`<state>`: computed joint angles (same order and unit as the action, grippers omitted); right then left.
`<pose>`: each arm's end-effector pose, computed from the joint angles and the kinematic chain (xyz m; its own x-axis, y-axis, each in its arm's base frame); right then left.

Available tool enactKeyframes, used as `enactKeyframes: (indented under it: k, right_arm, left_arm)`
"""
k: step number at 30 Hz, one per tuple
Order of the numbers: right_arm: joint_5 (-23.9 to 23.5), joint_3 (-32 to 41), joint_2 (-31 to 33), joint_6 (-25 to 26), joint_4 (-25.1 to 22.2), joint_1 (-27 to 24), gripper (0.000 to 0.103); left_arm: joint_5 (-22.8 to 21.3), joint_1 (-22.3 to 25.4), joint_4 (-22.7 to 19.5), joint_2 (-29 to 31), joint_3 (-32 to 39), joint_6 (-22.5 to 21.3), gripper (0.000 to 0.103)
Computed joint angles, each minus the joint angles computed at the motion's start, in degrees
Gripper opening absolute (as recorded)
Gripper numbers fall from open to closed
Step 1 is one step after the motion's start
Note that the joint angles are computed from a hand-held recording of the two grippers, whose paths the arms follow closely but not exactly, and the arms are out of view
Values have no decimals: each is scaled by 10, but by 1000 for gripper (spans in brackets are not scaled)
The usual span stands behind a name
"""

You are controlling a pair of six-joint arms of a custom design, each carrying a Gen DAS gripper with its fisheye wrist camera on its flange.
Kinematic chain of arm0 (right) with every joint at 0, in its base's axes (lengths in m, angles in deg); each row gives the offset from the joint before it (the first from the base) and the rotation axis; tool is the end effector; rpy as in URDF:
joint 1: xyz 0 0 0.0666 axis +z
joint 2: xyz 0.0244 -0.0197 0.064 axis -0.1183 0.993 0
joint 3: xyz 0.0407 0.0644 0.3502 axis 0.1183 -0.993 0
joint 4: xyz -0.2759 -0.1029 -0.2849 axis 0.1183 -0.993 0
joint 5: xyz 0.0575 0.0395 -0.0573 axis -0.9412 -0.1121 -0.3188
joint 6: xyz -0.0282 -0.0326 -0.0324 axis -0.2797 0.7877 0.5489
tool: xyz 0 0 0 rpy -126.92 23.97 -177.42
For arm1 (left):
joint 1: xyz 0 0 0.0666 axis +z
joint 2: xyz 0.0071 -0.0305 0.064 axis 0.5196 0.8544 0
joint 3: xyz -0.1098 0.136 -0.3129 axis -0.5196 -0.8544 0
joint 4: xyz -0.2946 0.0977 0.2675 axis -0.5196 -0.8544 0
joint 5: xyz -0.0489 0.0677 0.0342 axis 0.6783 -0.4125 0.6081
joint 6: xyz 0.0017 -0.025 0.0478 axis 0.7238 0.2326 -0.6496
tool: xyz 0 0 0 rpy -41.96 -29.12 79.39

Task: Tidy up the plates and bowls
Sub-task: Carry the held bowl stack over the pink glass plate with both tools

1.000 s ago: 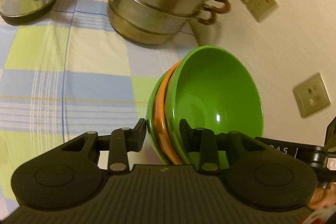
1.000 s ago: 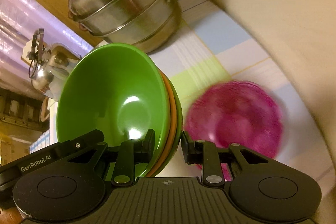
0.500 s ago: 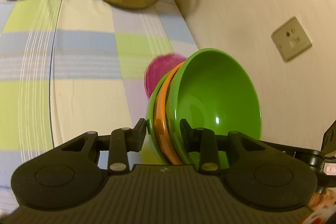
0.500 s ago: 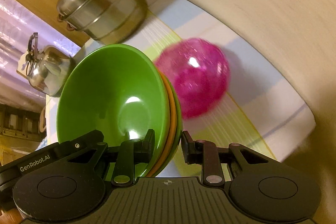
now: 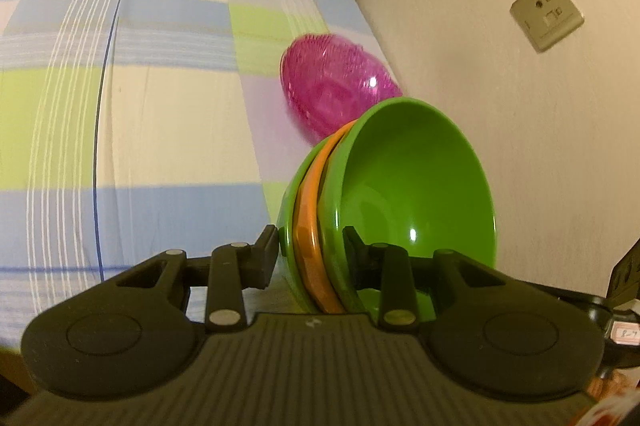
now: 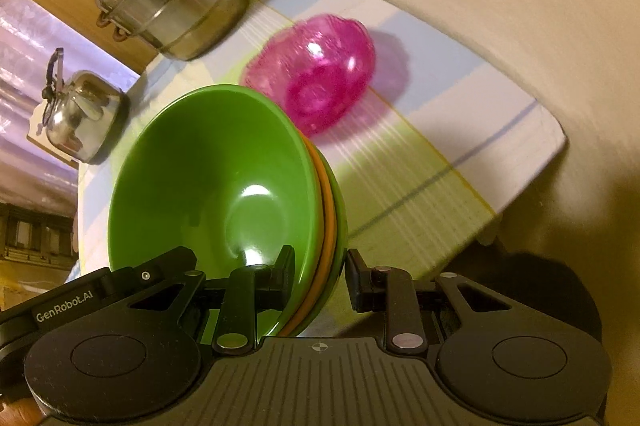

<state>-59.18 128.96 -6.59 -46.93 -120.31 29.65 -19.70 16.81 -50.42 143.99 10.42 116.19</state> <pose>0.3960 0.2953 0.3959 -0.9019 0.3313 -0.2773 0.1652 0.8575 0.4873 0.4166 -0.1179 0.4247 -0.8920 -0.2537 -0.3741 -0.0582 0.8852 -0.4616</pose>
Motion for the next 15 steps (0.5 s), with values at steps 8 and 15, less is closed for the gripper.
enactKeyframes:
  k: [8,15]
  right_arm:
    - [-6,-23,-11,-1,2,-8,27]
    - [1,-5,-8,10,1,-22,27]
  left_arm:
    - [-7,-15,-2,5,-5,-2,29]
    - [-10,-22,3,30,31,-10,29]
